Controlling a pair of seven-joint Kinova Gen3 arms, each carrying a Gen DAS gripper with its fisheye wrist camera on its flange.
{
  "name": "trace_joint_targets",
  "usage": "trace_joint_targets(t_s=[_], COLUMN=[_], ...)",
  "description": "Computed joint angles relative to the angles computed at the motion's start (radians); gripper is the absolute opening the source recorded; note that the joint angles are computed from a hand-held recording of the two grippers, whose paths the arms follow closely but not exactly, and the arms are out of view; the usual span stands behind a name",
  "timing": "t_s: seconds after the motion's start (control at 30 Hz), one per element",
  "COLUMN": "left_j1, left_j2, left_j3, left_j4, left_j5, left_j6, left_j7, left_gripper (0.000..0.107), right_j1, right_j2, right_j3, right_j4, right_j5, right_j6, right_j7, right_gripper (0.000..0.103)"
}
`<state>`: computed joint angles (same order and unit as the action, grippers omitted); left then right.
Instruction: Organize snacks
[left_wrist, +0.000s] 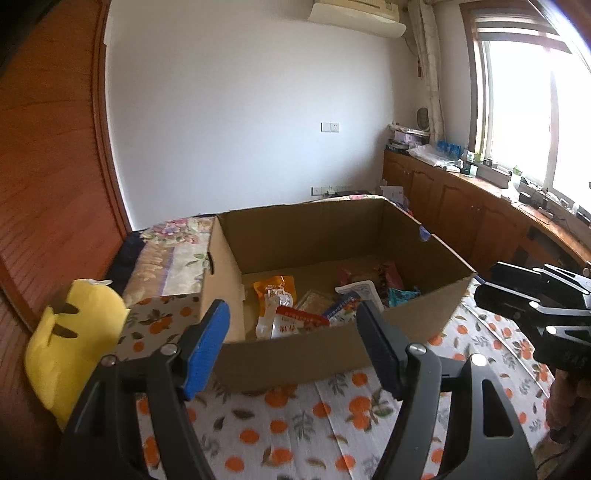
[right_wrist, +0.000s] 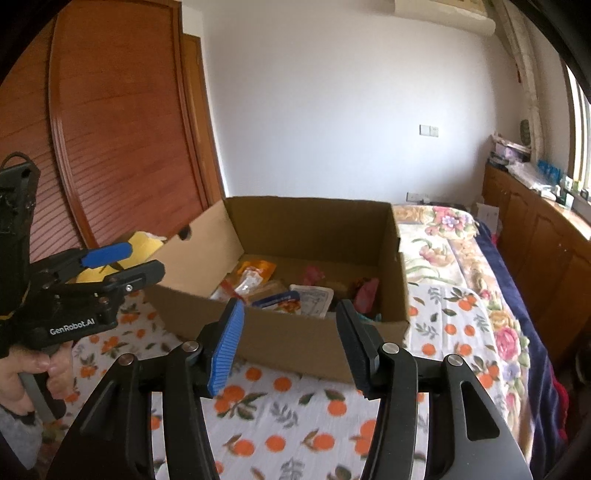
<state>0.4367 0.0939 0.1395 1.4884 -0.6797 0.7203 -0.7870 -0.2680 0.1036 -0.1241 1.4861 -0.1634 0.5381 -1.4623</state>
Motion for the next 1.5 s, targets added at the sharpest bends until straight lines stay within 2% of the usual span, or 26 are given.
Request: trace_joint_targets(t_s=[0.1, 0.4, 0.5, 0.67, 0.83, 0.93, 1.2, 1.33, 1.5], left_j1=[0.026, 0.057, 0.058, 0.053, 0.049, 0.041, 0.034, 0.031, 0.039], left_j2=[-0.043, -0.137, -0.166, -0.204, -0.238, -0.256, -0.288, -0.291, -0.316], left_j3=[0.022, 0.154, 0.196, 0.269, 0.322, 0.353, 0.450, 0.522, 0.553], left_j4=[0.031, 0.111, 0.131, 0.157, 0.167, 0.170, 0.179, 0.188, 0.201], left_j5=[-0.049, -0.158, -0.174, -0.216, -0.225, -0.219, -0.250, -0.295, -0.277], left_j6=[0.042, 0.170, 0.203, 0.257, 0.301, 0.320, 0.430, 0.513, 0.539], left_j7=[0.058, 0.220, 0.260, 0.328, 0.355, 0.356, 0.423, 0.474, 0.514], left_gripper=[0.072, 0.073, 0.074, 0.087, 0.101, 0.103, 0.103, 0.103, 0.103], right_j1=[-0.016, -0.024, -0.016, 0.002, 0.028, 0.038, 0.091, 0.107, 0.124], right_j2=[-0.063, -0.239, -0.287, -0.348, -0.409, -0.437, -0.489, -0.513, -0.544], right_j3=[0.000, -0.040, -0.056, -0.079, -0.108, -0.118, -0.179, -0.203, -0.236], right_j4=[0.048, 0.192, 0.233, 0.276, 0.309, 0.321, 0.335, 0.340, 0.348], right_j5=[0.035, 0.166, 0.195, 0.227, 0.253, 0.258, 0.295, 0.312, 0.330], right_j6=[-0.007, -0.014, -0.009, -0.005, 0.003, 0.015, 0.057, 0.083, 0.109], right_j7=[-0.043, -0.209, -0.254, -0.302, -0.348, -0.360, -0.417, -0.443, -0.473], right_gripper=[0.055, 0.064, 0.071, 0.086, 0.094, 0.103, 0.103, 0.103, 0.103])
